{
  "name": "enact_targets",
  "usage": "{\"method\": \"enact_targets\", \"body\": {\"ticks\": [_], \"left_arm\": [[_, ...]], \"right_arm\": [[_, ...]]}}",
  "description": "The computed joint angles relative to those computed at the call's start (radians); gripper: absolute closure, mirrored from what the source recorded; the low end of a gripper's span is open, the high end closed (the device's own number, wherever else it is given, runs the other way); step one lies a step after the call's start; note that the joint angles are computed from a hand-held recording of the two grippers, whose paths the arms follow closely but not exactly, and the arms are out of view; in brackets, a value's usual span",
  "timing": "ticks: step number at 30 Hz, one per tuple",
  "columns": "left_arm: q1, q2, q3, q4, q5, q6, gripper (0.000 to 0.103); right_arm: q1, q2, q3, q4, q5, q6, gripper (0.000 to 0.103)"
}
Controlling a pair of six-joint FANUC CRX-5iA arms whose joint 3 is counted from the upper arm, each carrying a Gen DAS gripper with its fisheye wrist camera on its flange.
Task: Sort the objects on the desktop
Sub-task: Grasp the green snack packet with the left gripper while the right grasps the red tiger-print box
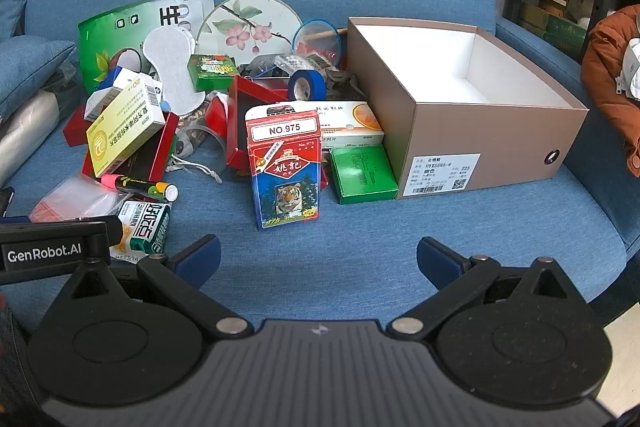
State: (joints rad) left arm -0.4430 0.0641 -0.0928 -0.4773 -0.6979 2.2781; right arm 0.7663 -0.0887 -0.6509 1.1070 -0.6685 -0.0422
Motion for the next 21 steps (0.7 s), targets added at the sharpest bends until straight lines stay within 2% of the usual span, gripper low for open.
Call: {"method": "enact_targets", "body": {"ticks": [15, 18, 20, 21], "left_arm": [[0.001, 0.002, -0.004, 0.008, 0.004, 0.0, 0.0], [0.031, -0.006, -0.032, 0.061, 0.052, -0.053, 0.0], [0.071, -0.029, -0.088, 0.124, 0.14, -0.099, 0.0], [0.084, -0.04, -0.111, 0.132, 0.179, -0.095, 0.0]], "right_arm": [[-0.004, 0.003, -0.004, 0.002, 0.012, 0.002, 0.002], [0.001, 0.005, -0.004, 0.003, 0.012, 0.001, 0.002], [-0.004, 0.005, -0.011, 0.02, 0.029, -0.01, 0.002], [-0.016, 0.002, -0.031, 0.075, 0.052, -0.037, 0.002]]}}
